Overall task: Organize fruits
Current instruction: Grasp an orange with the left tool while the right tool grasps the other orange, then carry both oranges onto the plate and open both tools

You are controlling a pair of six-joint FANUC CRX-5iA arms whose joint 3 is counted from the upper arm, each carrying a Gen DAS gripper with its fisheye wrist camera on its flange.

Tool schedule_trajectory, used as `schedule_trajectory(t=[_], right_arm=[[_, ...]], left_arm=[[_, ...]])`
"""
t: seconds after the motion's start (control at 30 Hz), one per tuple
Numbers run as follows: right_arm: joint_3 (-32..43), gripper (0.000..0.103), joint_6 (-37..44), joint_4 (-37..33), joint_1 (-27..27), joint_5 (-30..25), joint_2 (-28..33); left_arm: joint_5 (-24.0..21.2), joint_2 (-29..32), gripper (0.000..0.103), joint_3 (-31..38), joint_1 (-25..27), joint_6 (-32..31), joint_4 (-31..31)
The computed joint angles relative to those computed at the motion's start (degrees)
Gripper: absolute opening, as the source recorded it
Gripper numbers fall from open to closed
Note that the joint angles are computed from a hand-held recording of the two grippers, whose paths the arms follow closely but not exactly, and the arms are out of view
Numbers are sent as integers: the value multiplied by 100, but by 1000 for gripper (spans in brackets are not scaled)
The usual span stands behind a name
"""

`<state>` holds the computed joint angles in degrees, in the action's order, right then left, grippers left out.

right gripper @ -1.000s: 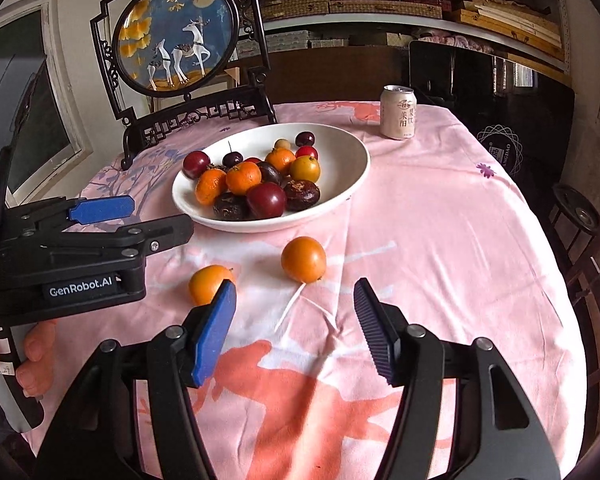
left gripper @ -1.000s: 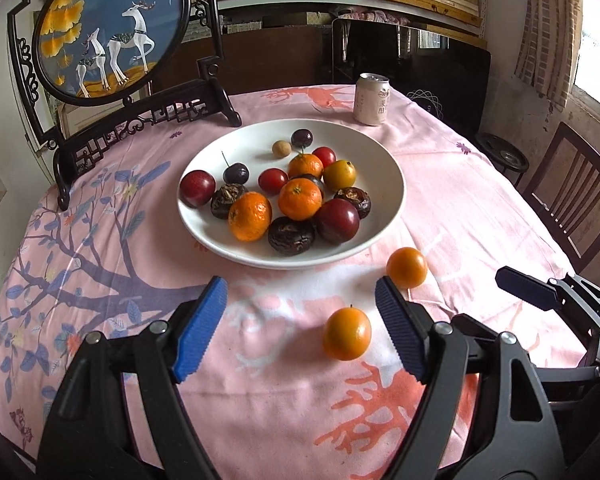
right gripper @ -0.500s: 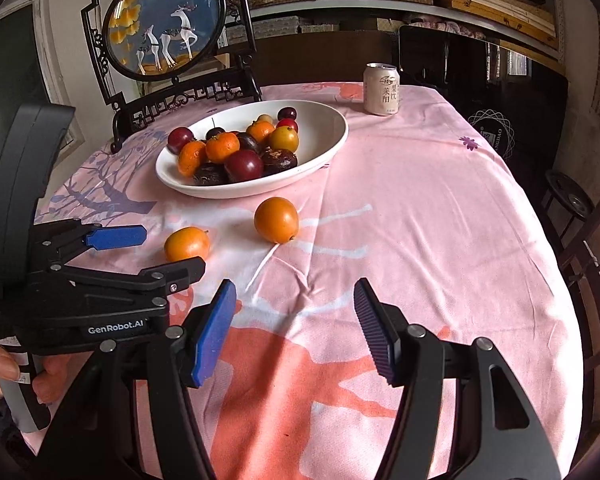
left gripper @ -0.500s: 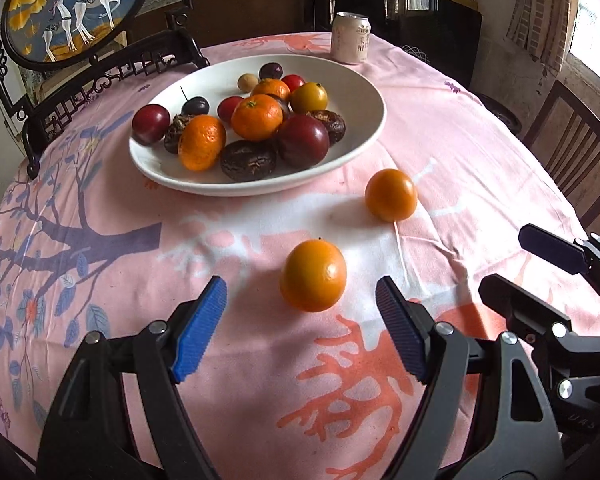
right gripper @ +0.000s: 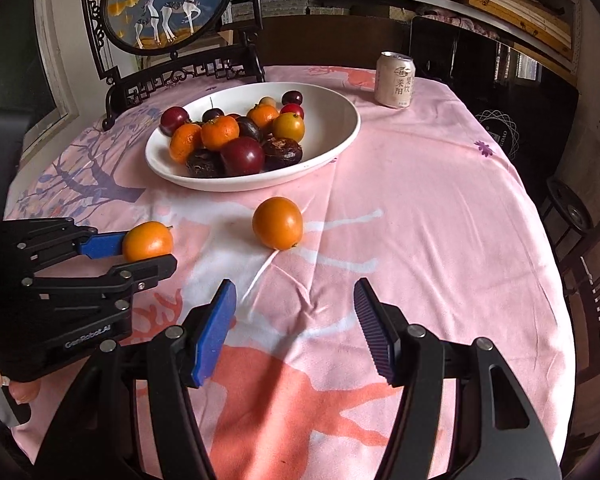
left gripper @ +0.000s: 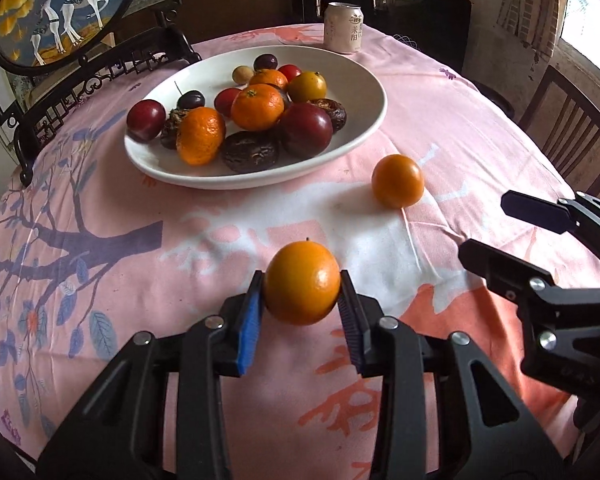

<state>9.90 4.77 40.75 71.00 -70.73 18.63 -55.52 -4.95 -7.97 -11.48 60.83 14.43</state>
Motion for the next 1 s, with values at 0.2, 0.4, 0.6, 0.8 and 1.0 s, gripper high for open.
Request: schedule_trajectory(t=[0.2, 0.4, 0.6, 0.8, 1.0], right_arm=[[666, 61, 592, -460, -403, 20, 498], [900, 35, 829, -449, -601, 179, 746], [569, 35, 549, -364, -503, 681, 422], [574, 36, 421, 178, -446, 1047, 304], [1166, 36, 610, 710, -703, 961, 747]], left_arm=[[-21, -131, 37, -157, 393, -239, 268], [-101, -80, 37, -118, 620, -284, 325], [-130, -42, 37, -43, 791, -452, 553], [-129, 193, 37, 430, 742, -489, 753], [-112, 977, 37, 1544, 444, 163, 536]])
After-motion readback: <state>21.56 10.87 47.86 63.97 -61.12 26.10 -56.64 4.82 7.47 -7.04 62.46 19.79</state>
